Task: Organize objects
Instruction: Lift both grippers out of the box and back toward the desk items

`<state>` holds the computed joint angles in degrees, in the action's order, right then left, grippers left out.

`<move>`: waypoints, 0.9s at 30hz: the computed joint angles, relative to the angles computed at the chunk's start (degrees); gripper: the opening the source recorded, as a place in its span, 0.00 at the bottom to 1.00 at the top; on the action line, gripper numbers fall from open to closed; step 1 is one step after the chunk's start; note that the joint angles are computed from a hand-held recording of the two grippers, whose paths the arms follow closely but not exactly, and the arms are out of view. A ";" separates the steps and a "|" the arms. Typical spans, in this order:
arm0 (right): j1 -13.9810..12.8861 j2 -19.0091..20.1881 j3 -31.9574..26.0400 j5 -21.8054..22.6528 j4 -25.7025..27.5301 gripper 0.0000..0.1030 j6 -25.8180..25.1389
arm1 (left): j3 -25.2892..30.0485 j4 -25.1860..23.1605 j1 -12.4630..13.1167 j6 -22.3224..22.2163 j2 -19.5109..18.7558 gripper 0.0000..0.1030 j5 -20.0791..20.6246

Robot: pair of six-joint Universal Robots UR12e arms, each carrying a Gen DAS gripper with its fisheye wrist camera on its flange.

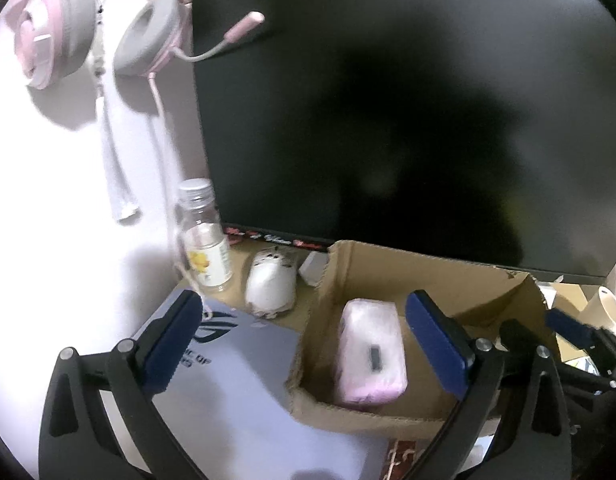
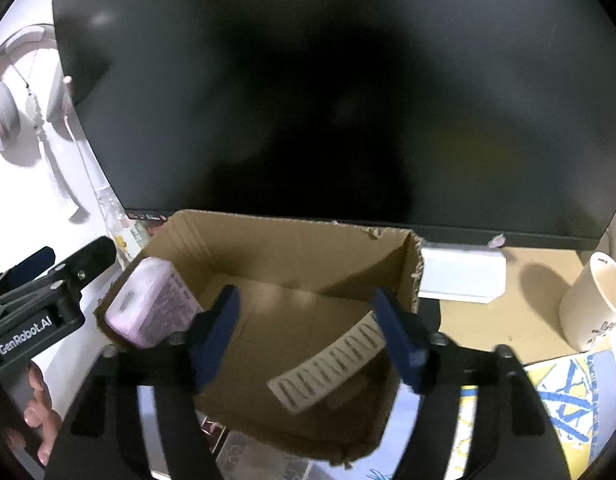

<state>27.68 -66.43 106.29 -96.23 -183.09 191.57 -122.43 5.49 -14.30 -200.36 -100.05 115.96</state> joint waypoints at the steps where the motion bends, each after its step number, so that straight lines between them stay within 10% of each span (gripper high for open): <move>1: 0.31 0.18 -0.16 -0.53 -0.50 0.88 0.11 | -0.19 -0.18 -0.06 0.00 0.28 0.99 0.51; 17: 1.66 -2.98 2.02 -0.19 0.87 0.99 0.65 | -2.31 -0.04 -2.85 2.98 2.80 1.00 10.83; 27: 3.04 -5.67 6.16 -1.30 1.50 0.99 -0.91 | -3.90 -1.70 -3.31 1.11 4.29 1.00 8.88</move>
<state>30.73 -72.10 112.45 -97.53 -181.59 190.66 -126.33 3.79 -17.62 -199.25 -95.76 124.84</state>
